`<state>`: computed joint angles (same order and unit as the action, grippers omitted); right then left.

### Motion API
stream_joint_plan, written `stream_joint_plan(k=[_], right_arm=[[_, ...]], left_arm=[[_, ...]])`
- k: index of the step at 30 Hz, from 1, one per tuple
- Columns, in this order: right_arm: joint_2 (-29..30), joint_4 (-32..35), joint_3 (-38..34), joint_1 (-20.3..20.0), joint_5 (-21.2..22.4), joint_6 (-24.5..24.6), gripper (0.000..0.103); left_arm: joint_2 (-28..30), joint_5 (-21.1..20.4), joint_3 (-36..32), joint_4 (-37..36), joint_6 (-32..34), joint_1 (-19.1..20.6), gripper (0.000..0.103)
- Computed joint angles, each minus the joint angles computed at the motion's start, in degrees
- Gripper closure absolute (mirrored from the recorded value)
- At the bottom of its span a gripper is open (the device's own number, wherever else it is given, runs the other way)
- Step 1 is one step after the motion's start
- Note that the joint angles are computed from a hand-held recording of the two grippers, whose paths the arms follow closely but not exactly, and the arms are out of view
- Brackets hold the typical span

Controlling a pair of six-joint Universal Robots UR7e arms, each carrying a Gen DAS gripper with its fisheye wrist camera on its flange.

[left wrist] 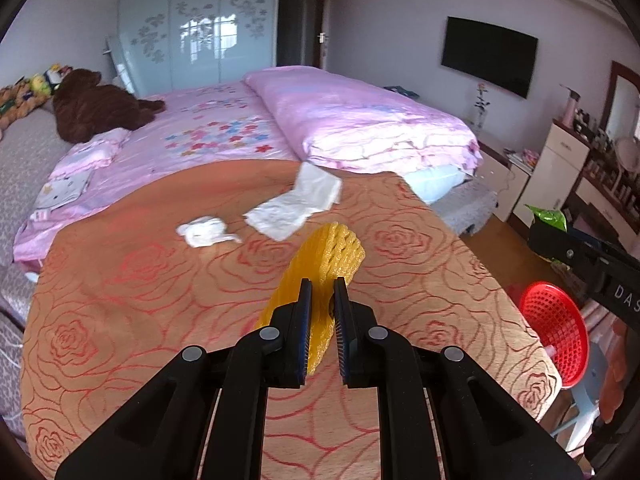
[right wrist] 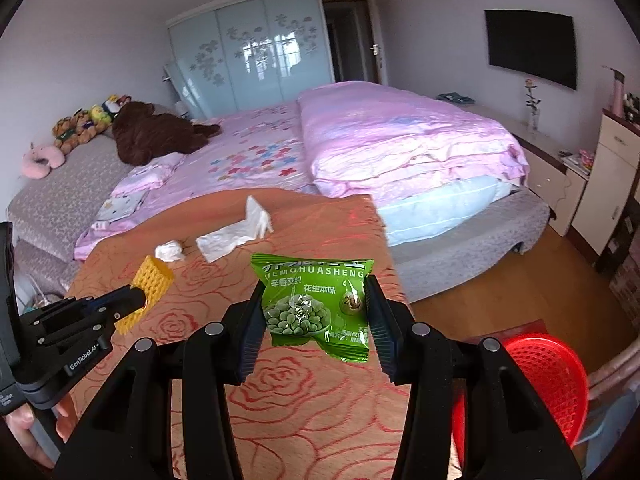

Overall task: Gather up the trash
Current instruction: 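Carry the yellow foam net and green snack bag over the red basket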

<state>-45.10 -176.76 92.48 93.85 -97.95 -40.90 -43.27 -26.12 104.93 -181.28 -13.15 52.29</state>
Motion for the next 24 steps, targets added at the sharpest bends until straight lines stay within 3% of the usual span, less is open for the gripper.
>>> stream_joint_plan(k=[24], right_arm=[[-6.2, -4.7, 2.3, -6.6, -5.0, 2.8, 0.057]], left_arm=[[11.8, -10.8, -14.3, 4.7, 8.4, -1.7, 0.092]])
